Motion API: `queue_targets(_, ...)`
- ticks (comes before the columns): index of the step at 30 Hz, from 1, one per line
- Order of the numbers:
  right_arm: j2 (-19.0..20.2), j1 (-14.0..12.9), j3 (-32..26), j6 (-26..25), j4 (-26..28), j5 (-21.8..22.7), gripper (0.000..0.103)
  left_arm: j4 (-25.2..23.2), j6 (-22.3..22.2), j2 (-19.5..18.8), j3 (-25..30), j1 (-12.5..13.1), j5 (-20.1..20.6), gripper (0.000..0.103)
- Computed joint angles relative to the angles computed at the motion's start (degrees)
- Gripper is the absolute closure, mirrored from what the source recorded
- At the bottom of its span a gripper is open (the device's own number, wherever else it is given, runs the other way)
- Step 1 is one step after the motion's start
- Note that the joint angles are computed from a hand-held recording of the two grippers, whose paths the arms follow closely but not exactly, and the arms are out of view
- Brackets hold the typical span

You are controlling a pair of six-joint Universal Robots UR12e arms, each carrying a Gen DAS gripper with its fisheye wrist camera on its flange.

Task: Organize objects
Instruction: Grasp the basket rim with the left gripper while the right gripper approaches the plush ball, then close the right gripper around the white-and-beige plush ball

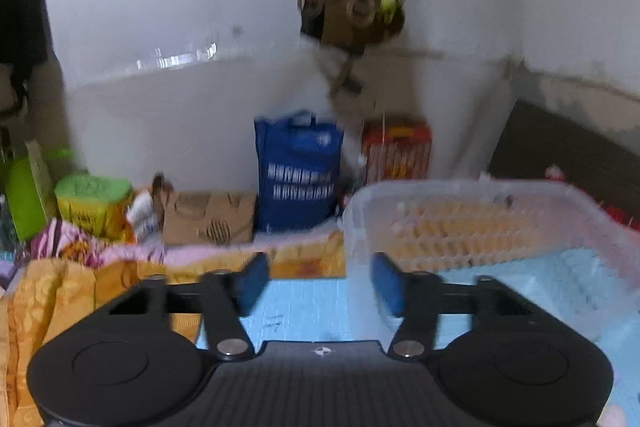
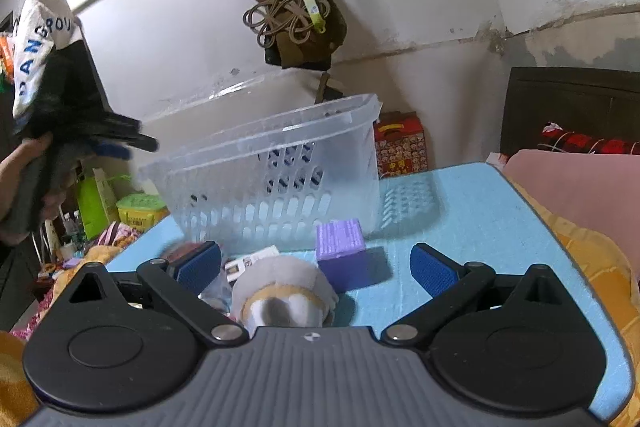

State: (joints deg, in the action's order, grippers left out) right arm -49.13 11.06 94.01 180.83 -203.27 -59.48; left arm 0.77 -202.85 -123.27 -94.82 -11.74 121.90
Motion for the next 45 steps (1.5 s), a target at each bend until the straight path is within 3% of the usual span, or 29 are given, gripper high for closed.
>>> queue_targets(8,0.1,0.1,0.1,0.3,0.1,0.5,0.000,-3.8,2.1,-1.0,2.6,-0.1,0.4,0.057)
queue_targets(12,0.1,0.2,0.1,-0.2,0.3,0.8,0.000,-4.2,1.1,-0.8,2.2,0.5,-2.8,0.059)
queue_targets(14,0.1,0.2,0.0,-0.4,0.4,0.6,0.000,-4.6,0.9,-0.9,2.2,0.6,-3.0,0.074)
queue_targets(16,0.1,0.3,0.1,-0.7,0.2,0.2,0.000,-4.2,0.5,-0.7,1.9,0.8,-4.7,0.083)
queue_targets(22,0.1,0.5,0.5,-1.7,0.2,0.0,0.000,-5.0,3.1,-1.7,2.9,-0.5,-0.9,0.083)
queue_targets(31,-0.4,0.5,0.9,-2.9,0.6,-1.1,0.007,-2.7,3.7,-2.3,2.9,-0.6,0.0,0.083)
queue_targets(45,-0.6,1.0,1.2,-3.8,0.9,-1.9,0.007,-1.6,2.9,-1.2,1.7,0.4,-4.4,0.083)
